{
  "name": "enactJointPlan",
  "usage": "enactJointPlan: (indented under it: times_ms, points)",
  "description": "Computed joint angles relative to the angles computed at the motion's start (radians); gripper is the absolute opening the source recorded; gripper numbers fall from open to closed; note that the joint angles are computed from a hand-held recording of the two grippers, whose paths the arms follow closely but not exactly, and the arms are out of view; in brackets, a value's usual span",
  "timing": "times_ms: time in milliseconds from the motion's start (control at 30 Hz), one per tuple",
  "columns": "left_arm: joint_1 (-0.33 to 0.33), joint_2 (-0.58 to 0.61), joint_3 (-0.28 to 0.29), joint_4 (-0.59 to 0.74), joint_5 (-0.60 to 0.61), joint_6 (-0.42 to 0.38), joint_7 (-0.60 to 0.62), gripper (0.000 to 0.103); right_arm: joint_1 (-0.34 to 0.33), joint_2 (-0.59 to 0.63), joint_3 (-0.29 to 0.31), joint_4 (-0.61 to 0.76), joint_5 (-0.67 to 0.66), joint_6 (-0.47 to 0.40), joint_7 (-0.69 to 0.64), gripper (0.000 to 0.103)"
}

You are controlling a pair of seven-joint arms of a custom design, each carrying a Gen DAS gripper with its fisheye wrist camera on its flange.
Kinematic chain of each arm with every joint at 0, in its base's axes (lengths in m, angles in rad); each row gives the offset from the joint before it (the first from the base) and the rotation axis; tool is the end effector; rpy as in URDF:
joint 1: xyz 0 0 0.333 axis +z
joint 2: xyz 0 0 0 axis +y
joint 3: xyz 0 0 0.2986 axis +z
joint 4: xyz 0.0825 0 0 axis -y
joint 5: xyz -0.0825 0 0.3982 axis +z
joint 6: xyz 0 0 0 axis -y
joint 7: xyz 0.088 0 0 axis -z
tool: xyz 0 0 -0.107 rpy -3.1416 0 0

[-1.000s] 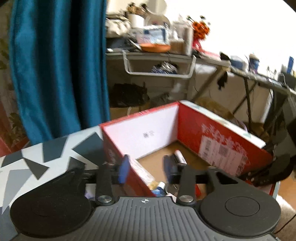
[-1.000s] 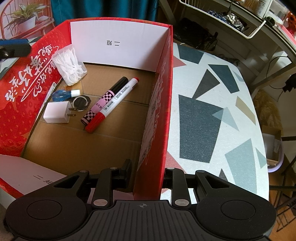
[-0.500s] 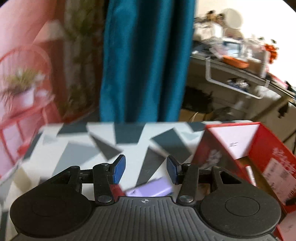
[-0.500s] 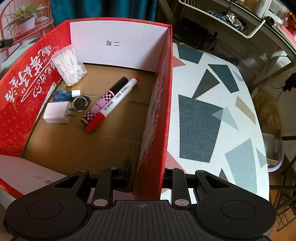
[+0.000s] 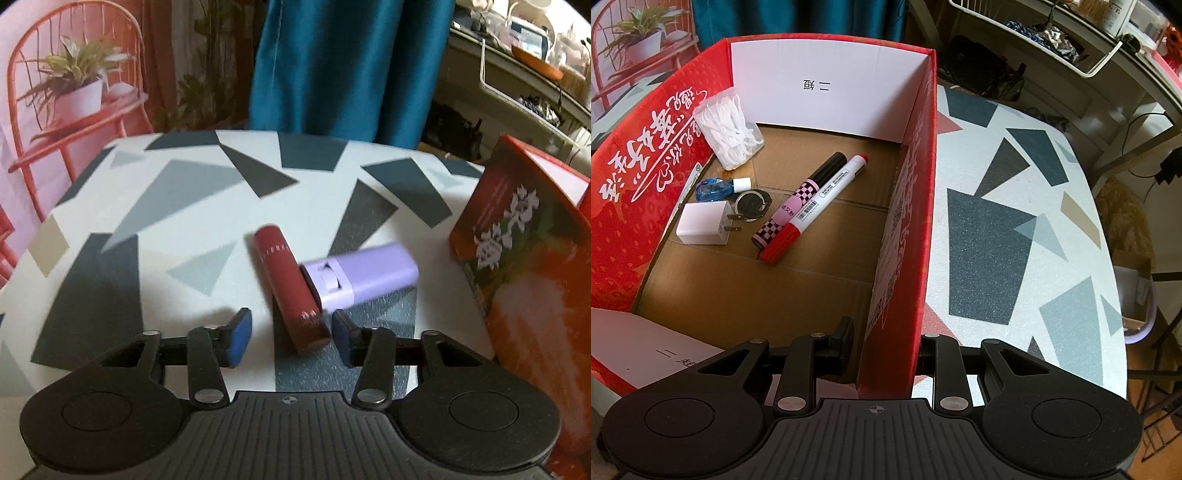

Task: Organize rigid objects
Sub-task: 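Return the left tool to the table and grasp the dark red roll-on tube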

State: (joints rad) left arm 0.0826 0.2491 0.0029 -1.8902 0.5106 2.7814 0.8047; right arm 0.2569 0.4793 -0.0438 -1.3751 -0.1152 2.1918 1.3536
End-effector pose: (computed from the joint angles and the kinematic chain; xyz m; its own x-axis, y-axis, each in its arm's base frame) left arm 0.6645 0.0349 0.4194 0.4006 -0.9150 0.0480 -0.6872 -0.3347 -0.6448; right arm 0.7177 0.1573 0.4564 0.4348 -0.8786 0.1977 -0.8300 -0.4761 -0.2905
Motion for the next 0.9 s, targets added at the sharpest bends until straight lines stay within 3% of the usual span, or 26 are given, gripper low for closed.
enactJointPlan:
  times_ms: [33,67,333,567,633,700,767,833,900]
  points:
    - [0.006,0.001,-0.007,0.0,-0.019,-0.004,0.013,0.026,0.0,0.0,0.0,0.0,0.0,0.0,0.0,0.024]
    - [-0.004,0.001,0.001,0.004,-0.002,-0.017,-0.009,0.025,0.0,-0.001,0.0,0.0,0.001,-0.001,-0.001,0.024]
    - [-0.009,-0.069,-0.004,-0.074,0.034,-0.037,-0.062,0.024,0.0,0.0,0.0,0.0,0.001,0.001,0.0,0.024]
    - [-0.006,-0.13,-0.045,-0.151,-0.028,-0.023,-0.024,0.025,-0.001,-0.001,0.0,-0.001,0.003,0.0,-0.001,0.025]
    - [-0.003,-0.137,-0.066,-0.172,-0.092,0.019,0.038,0.027,-0.001,-0.001,0.0,-0.001,0.003,0.0,-0.001,0.025]
    - [-0.004,-0.136,-0.082,-0.181,-0.144,0.059,0.108,0.037,0.0,-0.001,0.0,0.0,0.002,-0.002,0.0,0.025]
    - [-0.011,-0.123,-0.09,-0.181,-0.16,0.111,0.17,0.055,0.0,-0.001,0.0,0.0,0.002,-0.002,0.0,0.025]
    - [-0.011,-0.104,-0.105,-0.178,-0.182,0.177,0.263,0.065,0.0,-0.002,0.0,-0.002,0.001,0.0,0.001,0.025]
    - [-0.026,-0.091,-0.095,-0.172,-0.152,0.21,0.307,0.08,-0.001,-0.001,0.001,0.0,0.004,-0.002,-0.001,0.025]
